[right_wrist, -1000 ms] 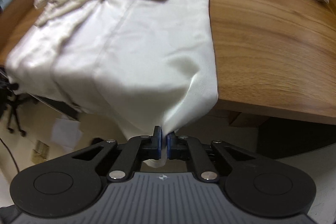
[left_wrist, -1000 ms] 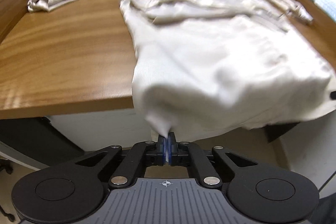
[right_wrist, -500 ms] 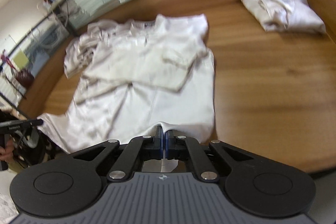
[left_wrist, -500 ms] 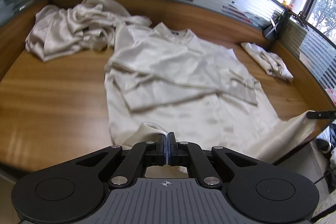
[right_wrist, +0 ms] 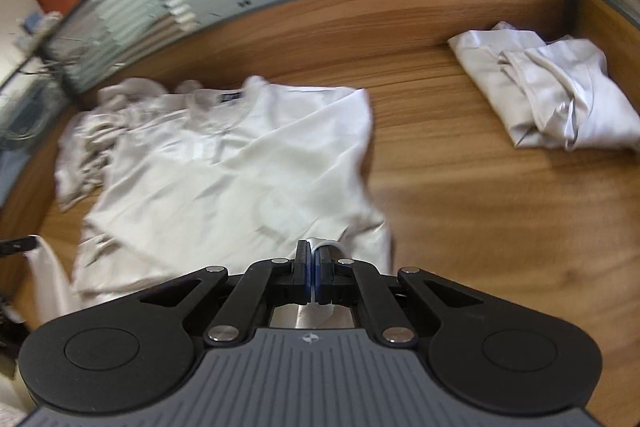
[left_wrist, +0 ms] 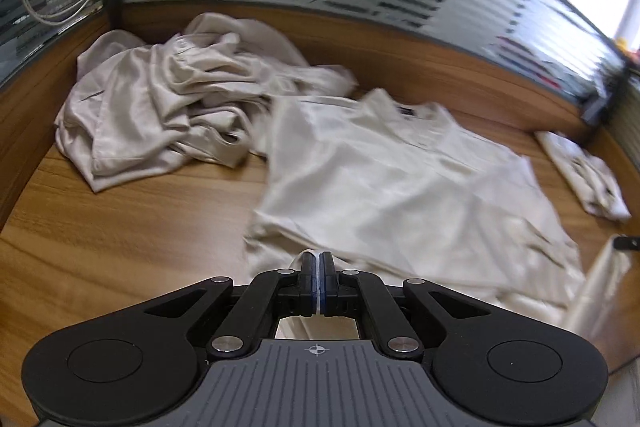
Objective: Fold clothes
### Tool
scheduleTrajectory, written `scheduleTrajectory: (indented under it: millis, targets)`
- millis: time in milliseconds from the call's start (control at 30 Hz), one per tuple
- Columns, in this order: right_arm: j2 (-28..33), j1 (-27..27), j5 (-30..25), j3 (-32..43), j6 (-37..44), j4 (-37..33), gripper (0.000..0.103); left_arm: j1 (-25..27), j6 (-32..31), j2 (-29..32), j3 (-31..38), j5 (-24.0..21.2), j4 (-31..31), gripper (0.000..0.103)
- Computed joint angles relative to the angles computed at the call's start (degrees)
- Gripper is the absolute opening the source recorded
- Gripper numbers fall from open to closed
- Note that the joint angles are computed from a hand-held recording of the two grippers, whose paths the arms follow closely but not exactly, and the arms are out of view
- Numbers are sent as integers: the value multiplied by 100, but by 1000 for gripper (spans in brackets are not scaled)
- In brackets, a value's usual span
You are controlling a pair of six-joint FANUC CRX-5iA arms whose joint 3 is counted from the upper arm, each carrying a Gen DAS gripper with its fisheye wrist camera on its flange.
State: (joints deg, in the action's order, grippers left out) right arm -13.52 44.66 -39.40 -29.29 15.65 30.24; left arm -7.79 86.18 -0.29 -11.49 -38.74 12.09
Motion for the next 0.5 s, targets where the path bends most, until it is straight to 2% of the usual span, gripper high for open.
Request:
scheduleTrajectory:
  millis: [200,367,433,467,500]
  targets:
    - [901,-473,-344,632,-52,164,2,-2,870,849,1107,-494,-915,4]
    - [1387,-642,-698,1132,232,-101,4,44,832,1143,1420,-691,-942,8]
    - [1465,-634,-839,1260,450,-199,15,55,747,1119,1387,-666,-925,30]
    - [1502,-629,-909,1323,558,-244,28,63,752,1076,1334,-621,-921,37]
    - [1489,-583,-979,1333,640,-205,36,71,761,1032,1281,-576,-918,46]
